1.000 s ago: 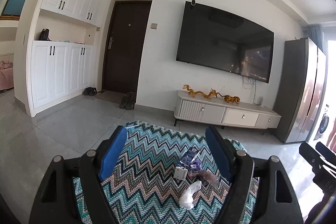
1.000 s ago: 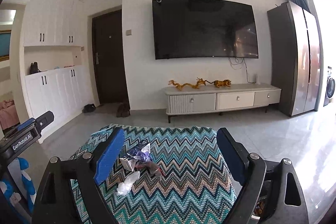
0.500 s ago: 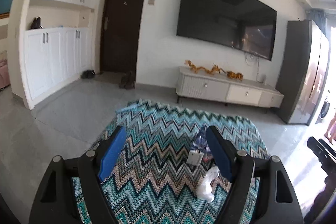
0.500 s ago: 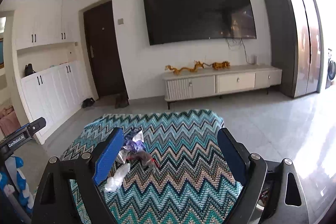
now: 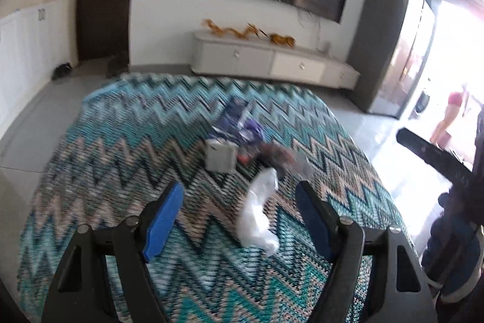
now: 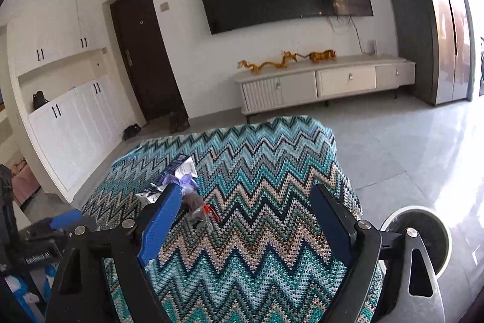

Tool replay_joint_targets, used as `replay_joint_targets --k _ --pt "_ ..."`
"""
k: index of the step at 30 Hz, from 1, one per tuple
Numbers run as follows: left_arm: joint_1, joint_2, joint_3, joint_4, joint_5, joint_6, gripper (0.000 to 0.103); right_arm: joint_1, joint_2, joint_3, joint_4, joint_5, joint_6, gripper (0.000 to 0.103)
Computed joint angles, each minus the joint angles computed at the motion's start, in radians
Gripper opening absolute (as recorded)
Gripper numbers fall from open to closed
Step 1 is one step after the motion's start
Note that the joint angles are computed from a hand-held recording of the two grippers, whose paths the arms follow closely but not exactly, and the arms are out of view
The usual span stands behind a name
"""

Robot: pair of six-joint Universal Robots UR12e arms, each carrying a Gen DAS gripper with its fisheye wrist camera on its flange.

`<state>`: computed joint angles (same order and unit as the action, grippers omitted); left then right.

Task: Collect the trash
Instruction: 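Grasp the white plastic bag with the left tool while the right tool grasps the purple bag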

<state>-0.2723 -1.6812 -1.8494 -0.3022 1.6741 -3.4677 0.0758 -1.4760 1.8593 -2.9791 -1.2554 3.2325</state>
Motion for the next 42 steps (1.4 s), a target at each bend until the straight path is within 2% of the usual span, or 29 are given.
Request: replay_joint_targets --k 3,7,14,16,18,25,36,39,42 --pt "0.005 -0.019 0.008 -0.019 -0.035 0.002 0.073 0.0 0.016 -0.011 0.013 0.011 -0.003 0.086" --pt "0.02 -0.043 0.025 -0.054 -0.079 0.005 0.063 0.004 0.044 -0.037 0.044 0.043 -0.029 0.085" --pt "0.048 -0.077 0.041 -0.094 -0.168 0.017 0.052 0.036 0.119 -0.124 0.124 0.144 -0.126 0.077" --pt "0.051 -0.084 0.045 -0.102 -0.183 0.021 0.044 0.047 0.144 -0.154 0.155 0.181 -0.146 0.075" --pt "0.058 -0.092 0.047 -0.104 -0.201 0.018 0.04 0.055 0.165 -0.18 0.186 0.207 -0.157 0.07" --pt "0.07 -0.09 0.025 -0.057 -0.222 0.002 0.036 0.091 0.237 -0.272 0.305 0.229 -0.197 0.064" --pt "0.066 -0.099 0.024 -0.036 -0.235 0.009 0.036 0.112 0.291 -0.347 0.402 0.247 -0.157 0.058" --pt "0.068 -0.099 0.023 -0.036 -0.237 0.013 0.036 0.109 0.302 -0.356 0.425 0.255 -0.125 0.051" --pt "0.067 -0.099 0.023 -0.037 -0.236 0.013 0.036 0.102 0.306 -0.362 0.439 0.254 -0.114 0.035"
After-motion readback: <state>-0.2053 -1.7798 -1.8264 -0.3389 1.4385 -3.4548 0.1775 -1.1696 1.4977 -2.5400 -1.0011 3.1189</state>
